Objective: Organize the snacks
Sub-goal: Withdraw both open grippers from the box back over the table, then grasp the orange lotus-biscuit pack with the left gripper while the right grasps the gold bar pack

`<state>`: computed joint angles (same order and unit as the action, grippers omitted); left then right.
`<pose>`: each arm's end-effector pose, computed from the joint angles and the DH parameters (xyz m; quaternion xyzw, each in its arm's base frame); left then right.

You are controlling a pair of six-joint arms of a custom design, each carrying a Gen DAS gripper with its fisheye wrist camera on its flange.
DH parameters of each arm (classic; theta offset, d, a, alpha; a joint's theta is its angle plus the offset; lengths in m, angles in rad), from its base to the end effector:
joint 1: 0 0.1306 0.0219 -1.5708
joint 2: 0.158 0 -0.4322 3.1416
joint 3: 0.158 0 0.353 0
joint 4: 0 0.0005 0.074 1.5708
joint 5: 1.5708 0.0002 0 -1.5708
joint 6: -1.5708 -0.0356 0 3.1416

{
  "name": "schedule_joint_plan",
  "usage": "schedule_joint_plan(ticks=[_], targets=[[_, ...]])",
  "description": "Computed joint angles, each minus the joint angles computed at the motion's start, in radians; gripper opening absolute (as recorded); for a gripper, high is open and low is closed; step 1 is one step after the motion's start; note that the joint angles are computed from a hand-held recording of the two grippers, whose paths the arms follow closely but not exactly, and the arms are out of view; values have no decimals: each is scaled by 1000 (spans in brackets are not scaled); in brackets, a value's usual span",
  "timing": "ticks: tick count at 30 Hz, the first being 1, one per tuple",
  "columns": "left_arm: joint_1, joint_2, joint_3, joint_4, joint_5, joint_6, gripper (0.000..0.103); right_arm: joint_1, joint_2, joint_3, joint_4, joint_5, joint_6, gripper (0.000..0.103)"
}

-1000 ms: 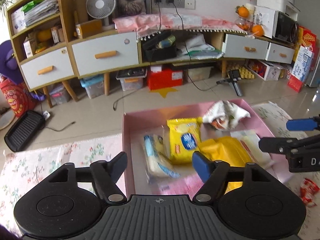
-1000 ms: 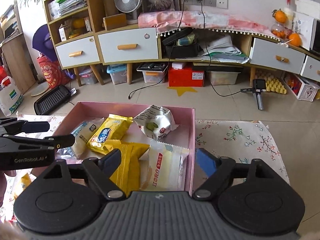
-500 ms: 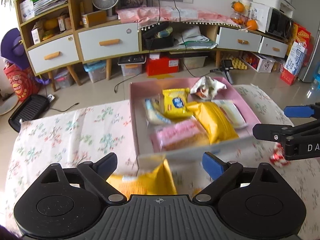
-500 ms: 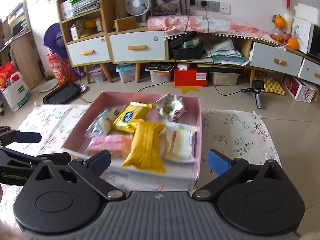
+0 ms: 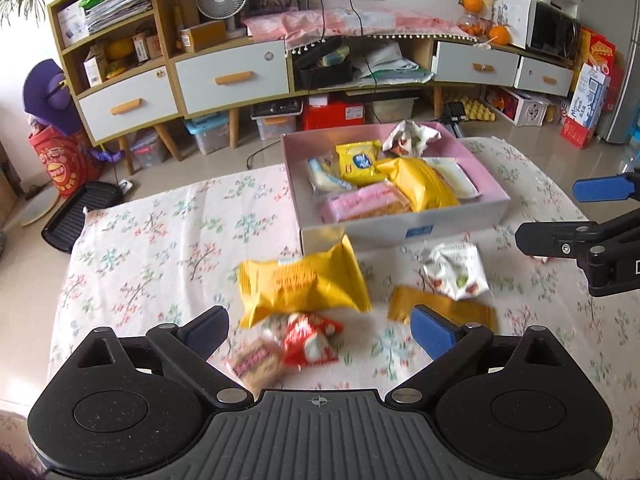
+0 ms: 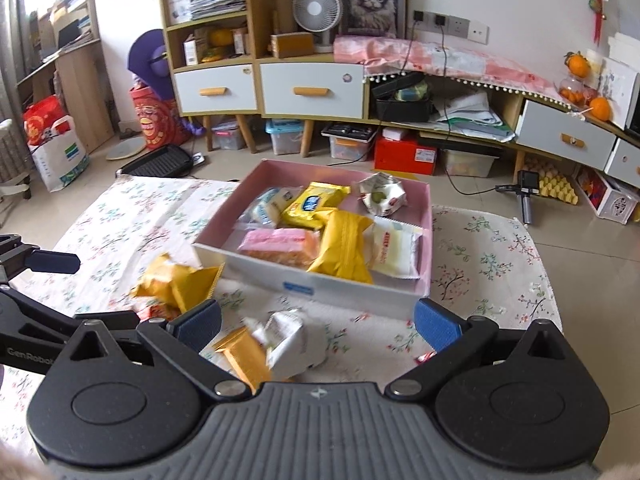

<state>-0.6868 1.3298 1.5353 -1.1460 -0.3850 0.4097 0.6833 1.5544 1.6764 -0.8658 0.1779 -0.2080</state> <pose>0.3133 -0.2402 0.5468 0.0702 0.9324 -0.0033 0.3544 0.4024 0.3188 0.5275 -0.1800 0.8949 0.0991 0.3962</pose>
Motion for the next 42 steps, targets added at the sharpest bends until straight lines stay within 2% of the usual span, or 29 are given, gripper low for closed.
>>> schedule_joint_plan(ticks=[6,13,17,27,33,38,42], targets=[[-26,-52,-65,11,-6,35,99,29,-31,-49,22,-7,-14,103],[-31,-89,-134,34,-22,36,99,45,-50,-120,73,-16,-21,103],[-20,-113,-169,51,-5,19,99,48,-37,-124,41,-21,-24,103],[54,-192,-284,115,61,-87,99,55,-51,-175,84,-41,77,103],[102,-205,-328,130,141,-149,99,55,-37,-179,88,-48,141,103],[123,-214,-359,143,204,-210,99,43,-19,-187,99,-76,154,103],[124,-211,-377,141,226,-254,99,36,-1,-191,96,-71,159,103]])
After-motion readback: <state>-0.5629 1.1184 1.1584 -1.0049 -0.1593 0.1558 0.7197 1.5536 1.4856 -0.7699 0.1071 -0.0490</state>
